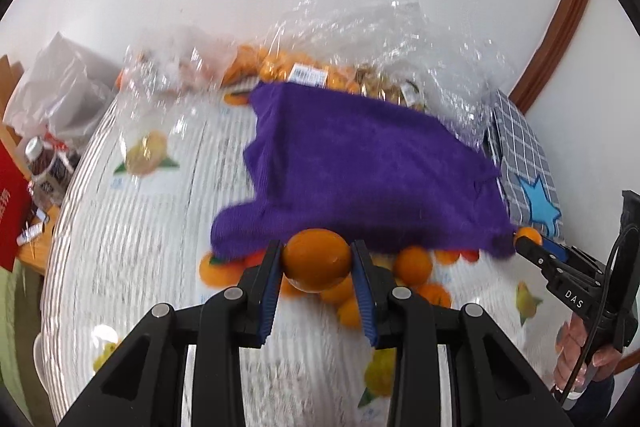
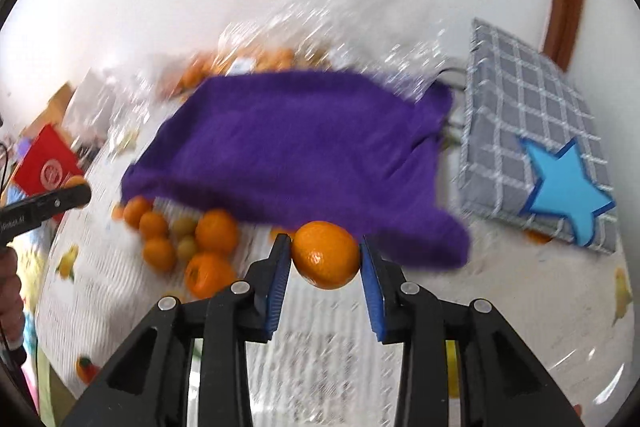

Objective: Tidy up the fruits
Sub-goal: 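Carry the orange onto the purple towel and open the right gripper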

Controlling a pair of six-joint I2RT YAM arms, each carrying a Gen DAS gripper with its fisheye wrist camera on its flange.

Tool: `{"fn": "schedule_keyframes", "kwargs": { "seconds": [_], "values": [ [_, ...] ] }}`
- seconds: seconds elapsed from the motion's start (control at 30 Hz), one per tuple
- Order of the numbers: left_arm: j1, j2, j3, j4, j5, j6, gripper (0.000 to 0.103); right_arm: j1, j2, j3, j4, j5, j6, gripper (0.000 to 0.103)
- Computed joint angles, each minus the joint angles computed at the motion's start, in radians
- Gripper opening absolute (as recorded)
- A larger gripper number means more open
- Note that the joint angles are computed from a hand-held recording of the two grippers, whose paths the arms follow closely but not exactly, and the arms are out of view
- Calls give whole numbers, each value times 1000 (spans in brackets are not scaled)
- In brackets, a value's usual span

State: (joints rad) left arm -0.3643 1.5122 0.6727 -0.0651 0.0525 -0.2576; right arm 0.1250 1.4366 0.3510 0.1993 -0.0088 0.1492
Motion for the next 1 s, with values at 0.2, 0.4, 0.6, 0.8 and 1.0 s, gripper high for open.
{"fn": "schedule_keyframes", "kwargs": {
  "seconds": [0.2,0.4,0.6,0.8,1.0],
  "values": [
    [7,128,158,-1,-10,22,32,-69,53,109,-24,12,-8,34],
    [20,249,280,9,1,38,32,-103,159,221,-23,11,-10,34],
    [14,398,418,-5,-10,52,32,-109,284,327,-9,23,-18,34],
    [6,528,536,-42,-16,51,32,-101,401,416,0,39,-33,34],
    [16,622,615,-71,-12,61,32,-89,526,496,19,34,-32,34]
  ]
}}
